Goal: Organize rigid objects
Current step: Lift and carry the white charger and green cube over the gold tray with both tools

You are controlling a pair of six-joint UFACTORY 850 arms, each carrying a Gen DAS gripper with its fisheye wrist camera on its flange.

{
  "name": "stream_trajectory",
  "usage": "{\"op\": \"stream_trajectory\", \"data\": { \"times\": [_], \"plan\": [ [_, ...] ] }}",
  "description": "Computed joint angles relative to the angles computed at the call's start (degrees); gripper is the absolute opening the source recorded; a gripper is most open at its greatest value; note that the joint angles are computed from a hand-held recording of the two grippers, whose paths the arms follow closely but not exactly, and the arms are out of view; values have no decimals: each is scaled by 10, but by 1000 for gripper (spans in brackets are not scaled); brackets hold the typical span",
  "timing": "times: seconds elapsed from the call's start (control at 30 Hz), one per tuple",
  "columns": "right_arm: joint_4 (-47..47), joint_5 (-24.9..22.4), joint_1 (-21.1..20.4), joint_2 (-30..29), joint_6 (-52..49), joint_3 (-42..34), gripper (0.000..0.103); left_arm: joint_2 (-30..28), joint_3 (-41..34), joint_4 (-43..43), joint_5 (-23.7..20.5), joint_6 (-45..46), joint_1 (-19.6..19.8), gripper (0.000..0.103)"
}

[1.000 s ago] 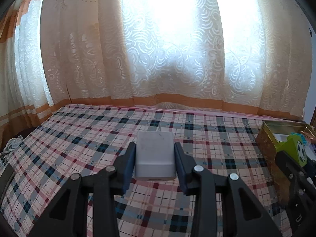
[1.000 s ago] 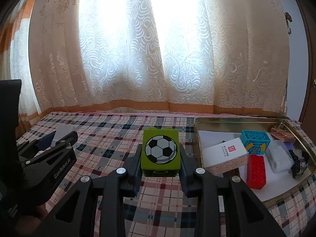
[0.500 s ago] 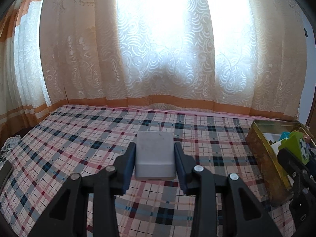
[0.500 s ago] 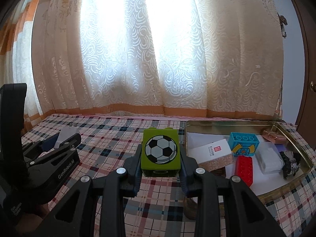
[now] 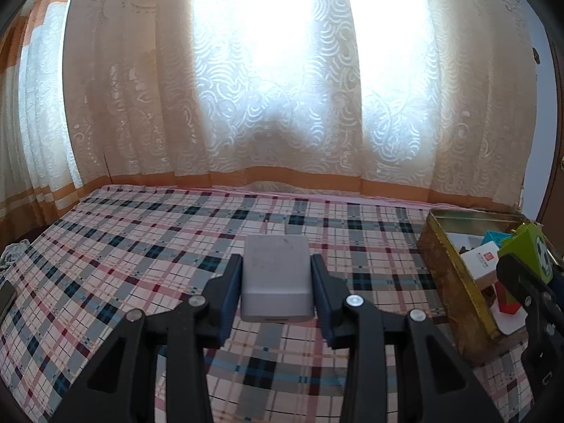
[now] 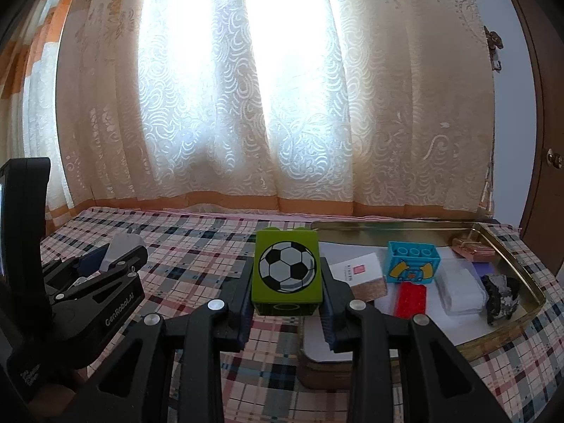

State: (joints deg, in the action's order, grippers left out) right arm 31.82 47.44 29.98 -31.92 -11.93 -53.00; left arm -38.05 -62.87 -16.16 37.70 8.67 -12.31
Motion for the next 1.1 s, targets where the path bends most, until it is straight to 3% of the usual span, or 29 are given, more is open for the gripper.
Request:
{"op": "stream_trajectory", "data": {
  "times": [0.43, 1.1],
  "plan": [
    [-7, 34, -15, 22, -7, 33, 34, 8, 11, 6, 12, -16, -28, 37],
    [-28, 64, -73, 55, 31, 79, 34, 14, 16, -23, 29, 6, -79, 37]
  ]
}}
